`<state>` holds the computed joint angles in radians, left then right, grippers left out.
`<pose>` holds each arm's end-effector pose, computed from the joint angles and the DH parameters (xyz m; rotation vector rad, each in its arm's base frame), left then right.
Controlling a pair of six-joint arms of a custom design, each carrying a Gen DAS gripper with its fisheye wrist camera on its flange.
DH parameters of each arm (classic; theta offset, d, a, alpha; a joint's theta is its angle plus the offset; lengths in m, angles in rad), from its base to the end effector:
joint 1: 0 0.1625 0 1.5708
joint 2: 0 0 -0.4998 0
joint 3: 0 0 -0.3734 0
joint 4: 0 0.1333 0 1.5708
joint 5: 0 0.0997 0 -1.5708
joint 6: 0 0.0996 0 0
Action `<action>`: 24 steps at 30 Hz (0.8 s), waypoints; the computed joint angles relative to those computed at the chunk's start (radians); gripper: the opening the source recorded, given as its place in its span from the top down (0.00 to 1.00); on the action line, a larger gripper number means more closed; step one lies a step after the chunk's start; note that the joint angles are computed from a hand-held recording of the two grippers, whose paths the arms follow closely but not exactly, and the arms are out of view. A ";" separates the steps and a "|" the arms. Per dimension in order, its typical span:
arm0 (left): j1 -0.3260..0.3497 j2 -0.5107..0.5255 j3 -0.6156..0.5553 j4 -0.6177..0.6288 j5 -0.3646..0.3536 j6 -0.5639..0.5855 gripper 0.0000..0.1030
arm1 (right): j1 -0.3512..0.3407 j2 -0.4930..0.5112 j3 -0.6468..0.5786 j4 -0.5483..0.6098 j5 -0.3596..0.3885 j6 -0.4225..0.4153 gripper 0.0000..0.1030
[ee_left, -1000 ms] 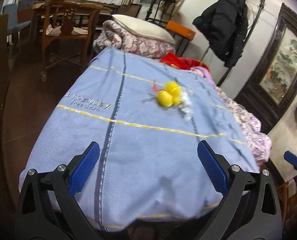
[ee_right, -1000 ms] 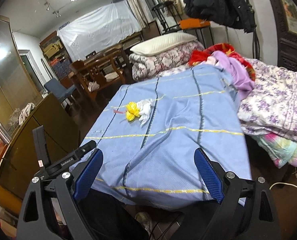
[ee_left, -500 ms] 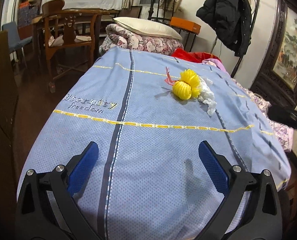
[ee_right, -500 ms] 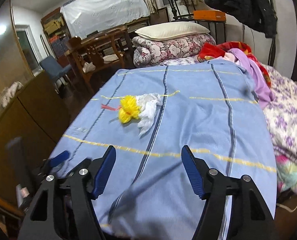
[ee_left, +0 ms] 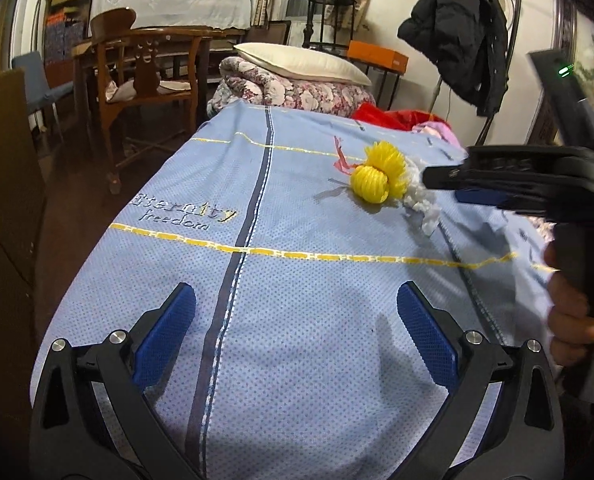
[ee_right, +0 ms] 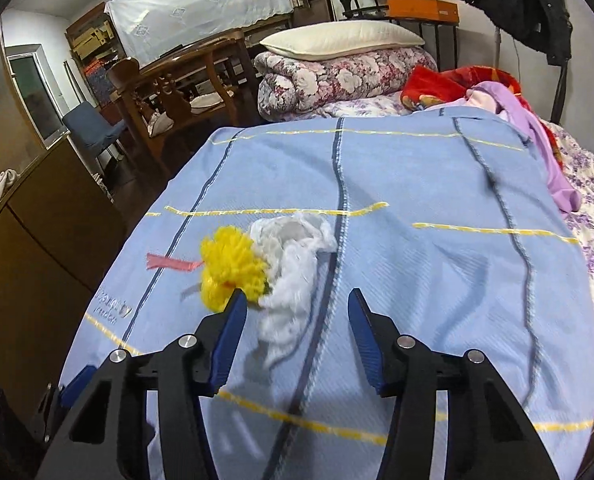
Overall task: Collect trash
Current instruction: 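Grasp the white crumpled tissue with the right tool, then grasp the yellow mesh with the left tool while the right tool holds the tissue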
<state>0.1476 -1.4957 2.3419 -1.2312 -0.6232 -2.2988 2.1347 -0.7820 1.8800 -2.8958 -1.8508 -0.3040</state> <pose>-0.2342 -0.2513 0.2671 -0.2105 1.9939 -1.2964 0.4333 -0.4872 0.1114 1.1649 -2.6234 0.3768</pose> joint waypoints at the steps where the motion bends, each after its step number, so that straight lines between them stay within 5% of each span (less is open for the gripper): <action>1: -0.003 -0.004 0.003 -0.002 0.004 -0.002 0.07 | -0.001 0.005 -0.005 0.005 0.000 0.002 0.52; 5: -0.003 -0.006 0.004 -0.004 0.012 -0.001 0.07 | -0.009 0.024 -0.022 0.036 -0.004 0.030 0.85; 12: -0.009 -0.021 0.011 -0.015 0.024 -0.007 0.07 | -0.018 -0.069 0.089 -0.094 0.026 0.018 0.87; 24: -0.007 -0.001 0.005 0.000 0.020 -0.031 0.07 | -0.073 -0.219 0.289 -0.266 -0.054 -0.043 0.84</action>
